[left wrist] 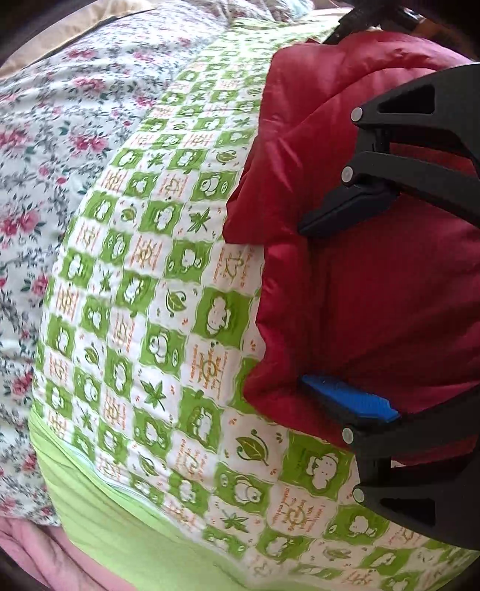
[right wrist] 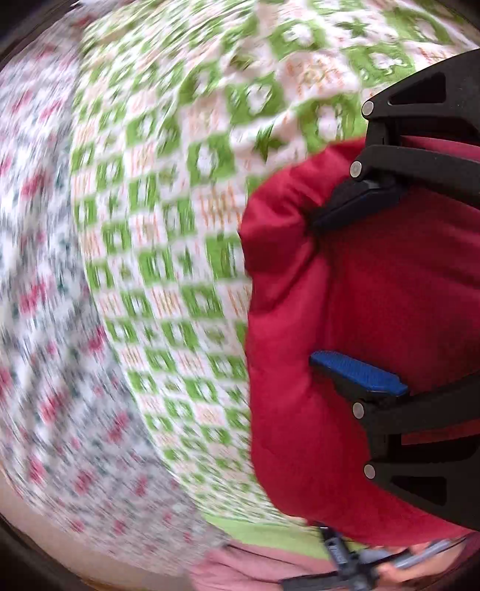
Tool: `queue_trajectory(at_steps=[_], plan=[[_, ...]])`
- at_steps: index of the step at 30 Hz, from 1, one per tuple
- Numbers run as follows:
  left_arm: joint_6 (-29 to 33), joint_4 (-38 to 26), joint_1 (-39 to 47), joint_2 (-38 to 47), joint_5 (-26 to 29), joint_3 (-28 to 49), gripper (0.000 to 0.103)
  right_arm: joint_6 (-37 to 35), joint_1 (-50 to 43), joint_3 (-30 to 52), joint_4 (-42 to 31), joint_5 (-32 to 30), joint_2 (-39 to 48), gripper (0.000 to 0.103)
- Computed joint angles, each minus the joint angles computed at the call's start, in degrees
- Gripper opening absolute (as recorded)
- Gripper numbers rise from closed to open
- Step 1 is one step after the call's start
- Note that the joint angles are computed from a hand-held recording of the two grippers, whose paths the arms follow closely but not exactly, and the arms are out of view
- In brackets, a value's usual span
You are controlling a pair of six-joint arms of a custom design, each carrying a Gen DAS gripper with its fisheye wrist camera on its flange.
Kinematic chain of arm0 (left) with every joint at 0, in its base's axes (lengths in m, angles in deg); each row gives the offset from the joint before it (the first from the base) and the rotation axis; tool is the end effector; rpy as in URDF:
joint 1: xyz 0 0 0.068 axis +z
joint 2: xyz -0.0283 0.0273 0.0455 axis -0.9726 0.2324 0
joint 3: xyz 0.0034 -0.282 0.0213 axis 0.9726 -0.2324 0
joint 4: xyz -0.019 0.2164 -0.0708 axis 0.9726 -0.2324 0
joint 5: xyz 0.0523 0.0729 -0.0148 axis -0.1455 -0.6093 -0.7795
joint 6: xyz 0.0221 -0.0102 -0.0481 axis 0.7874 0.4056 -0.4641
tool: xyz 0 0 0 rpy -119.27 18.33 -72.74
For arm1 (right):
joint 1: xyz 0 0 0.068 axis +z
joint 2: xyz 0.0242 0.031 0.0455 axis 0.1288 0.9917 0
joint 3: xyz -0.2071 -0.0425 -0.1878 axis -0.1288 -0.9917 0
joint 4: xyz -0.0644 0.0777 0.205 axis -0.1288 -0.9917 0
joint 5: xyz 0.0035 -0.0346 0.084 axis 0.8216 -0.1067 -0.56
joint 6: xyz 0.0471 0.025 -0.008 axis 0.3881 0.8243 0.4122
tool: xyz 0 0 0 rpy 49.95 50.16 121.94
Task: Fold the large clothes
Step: 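Lower the folded jacket onto the quilt with both grippers, then press and smooth the folded jacket bundle with both grippers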
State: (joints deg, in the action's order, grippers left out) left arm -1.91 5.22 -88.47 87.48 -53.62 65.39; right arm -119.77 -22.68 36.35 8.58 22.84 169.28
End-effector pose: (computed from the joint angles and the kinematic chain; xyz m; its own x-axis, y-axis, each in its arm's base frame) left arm 0.2509 -0.0458 0.1547 -0.6562 -0.5417 -0.5253 -0.4803 0.8368 -0.2628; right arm 0.3738 -0.1917 0.1545 -0.7762 -0.0793 -0.6254 -0.2950 0.9225 0.2492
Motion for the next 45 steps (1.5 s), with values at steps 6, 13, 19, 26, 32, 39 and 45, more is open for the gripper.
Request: queue_trajectory(at_steps=[6,13,19,26,32,39,45], plan=[[-2.3,1.5,1.6,-4.1,1.2,-3.8,0.077,0.6,0.5,-0.6,0.7,1.2,-0.5,0.062],[-8.4,-11.8,-12.8,-26.7,-8.0,-7.2,0.076,-2.1,-2.4,1.5,-5.0,-5.9,-1.6,0.064],[-29.1,-30.1,-45.7,-31.3,-27.8,-3.5,0.076,-12.8,-7.8,-4.4,-11.2,-12.8,-10.1,0.066],[-52.2,-41.3,-67.2,-20.6,-35.1,0.7,0.076,-45.8,-18.8,-16.3,-26.6,-13.7,-18.8,0.066],[-54.0,-35.1,-70.1,-15.3,-33.3,-1.8,0.076,-60.7,-28.8,-24.7,-24.0,-10.6,-19.9,0.065],[-49.9,-30.2,-66.4,-11.6,-31.7,-4.0,0.084,-55.2,-30.7,-27.5,-11.3,-7.8,-16.3,0.076],[-50.2,-29.8,-66.5,-9.7,-31.6,-4.2,0.087,-55.7,-32.6,-31.1,-7.7,-8.5,-17.0,0.076]])
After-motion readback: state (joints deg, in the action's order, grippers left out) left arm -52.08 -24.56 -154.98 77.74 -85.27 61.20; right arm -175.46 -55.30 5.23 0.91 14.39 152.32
